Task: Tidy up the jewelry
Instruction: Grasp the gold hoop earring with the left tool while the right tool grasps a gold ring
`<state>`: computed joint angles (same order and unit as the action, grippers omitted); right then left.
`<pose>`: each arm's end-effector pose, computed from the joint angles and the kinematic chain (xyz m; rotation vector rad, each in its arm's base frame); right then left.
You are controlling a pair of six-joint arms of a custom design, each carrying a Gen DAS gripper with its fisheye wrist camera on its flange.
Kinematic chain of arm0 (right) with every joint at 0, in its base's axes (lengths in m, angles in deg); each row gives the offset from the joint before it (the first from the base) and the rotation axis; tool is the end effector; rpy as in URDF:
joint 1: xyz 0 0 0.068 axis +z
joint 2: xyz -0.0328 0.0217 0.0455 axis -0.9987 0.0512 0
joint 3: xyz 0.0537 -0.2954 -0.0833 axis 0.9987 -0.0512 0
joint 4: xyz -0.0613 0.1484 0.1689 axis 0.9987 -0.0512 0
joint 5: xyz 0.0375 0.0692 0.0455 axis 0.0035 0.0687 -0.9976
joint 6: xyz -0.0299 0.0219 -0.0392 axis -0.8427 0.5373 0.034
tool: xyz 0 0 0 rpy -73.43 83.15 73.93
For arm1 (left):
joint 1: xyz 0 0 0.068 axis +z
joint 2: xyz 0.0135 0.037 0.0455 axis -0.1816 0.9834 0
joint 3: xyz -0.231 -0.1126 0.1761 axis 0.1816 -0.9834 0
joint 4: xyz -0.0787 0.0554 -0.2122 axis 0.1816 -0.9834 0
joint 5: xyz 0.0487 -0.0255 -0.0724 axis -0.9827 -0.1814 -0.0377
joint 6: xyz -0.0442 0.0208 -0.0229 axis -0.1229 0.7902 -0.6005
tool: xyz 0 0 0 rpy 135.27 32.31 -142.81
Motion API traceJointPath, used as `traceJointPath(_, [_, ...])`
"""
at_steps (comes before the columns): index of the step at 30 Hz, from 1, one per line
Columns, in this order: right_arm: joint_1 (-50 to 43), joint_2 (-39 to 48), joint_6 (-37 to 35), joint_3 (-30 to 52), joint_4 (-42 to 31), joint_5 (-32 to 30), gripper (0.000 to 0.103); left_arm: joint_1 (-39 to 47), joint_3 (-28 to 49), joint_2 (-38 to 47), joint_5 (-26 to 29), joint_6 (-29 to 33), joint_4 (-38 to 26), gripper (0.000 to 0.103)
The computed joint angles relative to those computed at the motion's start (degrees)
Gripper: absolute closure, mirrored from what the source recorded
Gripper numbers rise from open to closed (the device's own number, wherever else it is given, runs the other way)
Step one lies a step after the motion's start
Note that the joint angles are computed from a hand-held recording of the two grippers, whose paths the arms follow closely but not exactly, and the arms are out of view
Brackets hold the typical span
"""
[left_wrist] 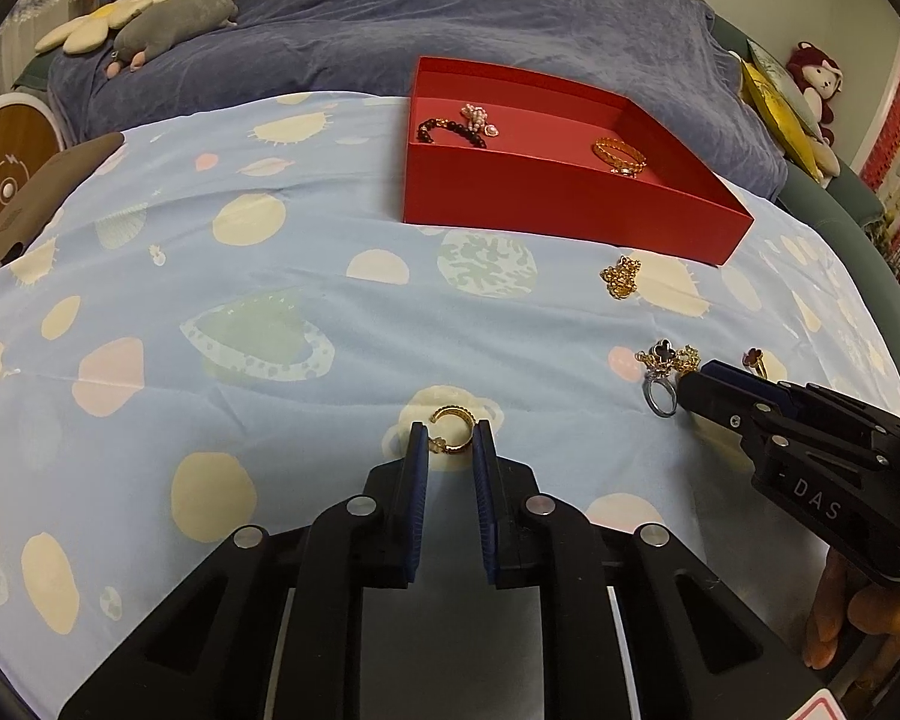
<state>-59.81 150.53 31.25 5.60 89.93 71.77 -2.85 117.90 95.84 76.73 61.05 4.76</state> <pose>0.2523 0.1221 0.0235 0.1047 2.4443 0.1851 0.2886 0.0242 0.0267 0.4489 2.4952 -0.3468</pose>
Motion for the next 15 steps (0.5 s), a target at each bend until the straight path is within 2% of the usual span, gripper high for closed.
traceJointPath(13, [-0.1,-2.2,0.1,-4.8,4.1,-0.6,0.086,-0.9,0.1,0.5,-1.5,-1.8,2.2,0.090])
traceJointPath(15, [0.0,-2.9,0.4,-5.8,4.9,-0.5,0.086,-1.1,0.3,0.6,-1.7,-2.3,2.4,0.086])
